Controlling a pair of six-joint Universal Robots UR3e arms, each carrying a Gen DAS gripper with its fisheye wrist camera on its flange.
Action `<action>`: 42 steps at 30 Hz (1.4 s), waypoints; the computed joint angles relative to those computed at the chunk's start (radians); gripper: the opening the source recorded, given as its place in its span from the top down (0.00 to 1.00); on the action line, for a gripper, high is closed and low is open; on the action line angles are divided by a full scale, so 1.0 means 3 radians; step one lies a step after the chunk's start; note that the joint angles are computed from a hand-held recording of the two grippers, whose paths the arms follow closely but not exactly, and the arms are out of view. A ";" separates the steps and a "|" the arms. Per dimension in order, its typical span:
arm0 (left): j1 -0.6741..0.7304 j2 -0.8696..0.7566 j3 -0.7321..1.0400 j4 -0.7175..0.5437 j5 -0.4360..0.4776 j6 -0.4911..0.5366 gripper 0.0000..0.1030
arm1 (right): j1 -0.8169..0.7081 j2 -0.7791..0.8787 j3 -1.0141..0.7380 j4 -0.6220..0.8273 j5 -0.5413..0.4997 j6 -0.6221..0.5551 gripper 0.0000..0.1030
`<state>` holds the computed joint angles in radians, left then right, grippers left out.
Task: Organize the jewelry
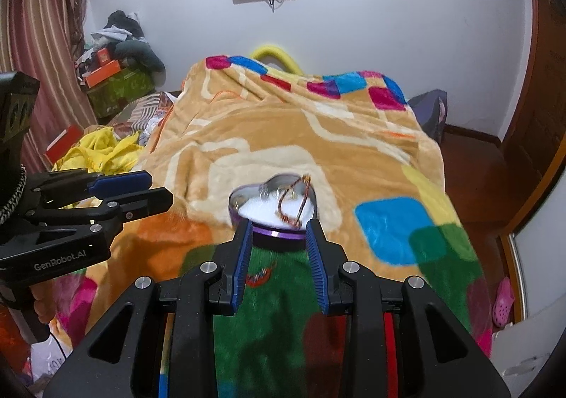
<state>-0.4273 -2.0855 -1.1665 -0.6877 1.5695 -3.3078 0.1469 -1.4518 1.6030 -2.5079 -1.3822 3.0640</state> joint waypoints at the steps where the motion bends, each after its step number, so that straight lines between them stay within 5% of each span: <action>1: -0.0001 0.0034 -0.0076 0.0020 0.0002 -0.0005 0.65 | 0.0001 -0.0007 0.0036 0.0010 0.0012 0.0006 0.73; 13: 0.0023 0.0197 -0.0613 0.0095 -0.0166 -0.0053 0.65 | 0.0182 0.0095 0.0387 0.0073 0.0027 0.0000 0.73; 42: -0.0084 -0.0539 0.0218 -0.0406 -0.0647 -0.0163 0.70 | -0.0286 -0.0266 0.1008 -0.0130 0.0326 0.0040 0.73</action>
<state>-0.4526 -2.2473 -1.1011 -0.8095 1.3754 -3.3567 0.0612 -1.5315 1.9054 -2.5468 -1.2845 3.0761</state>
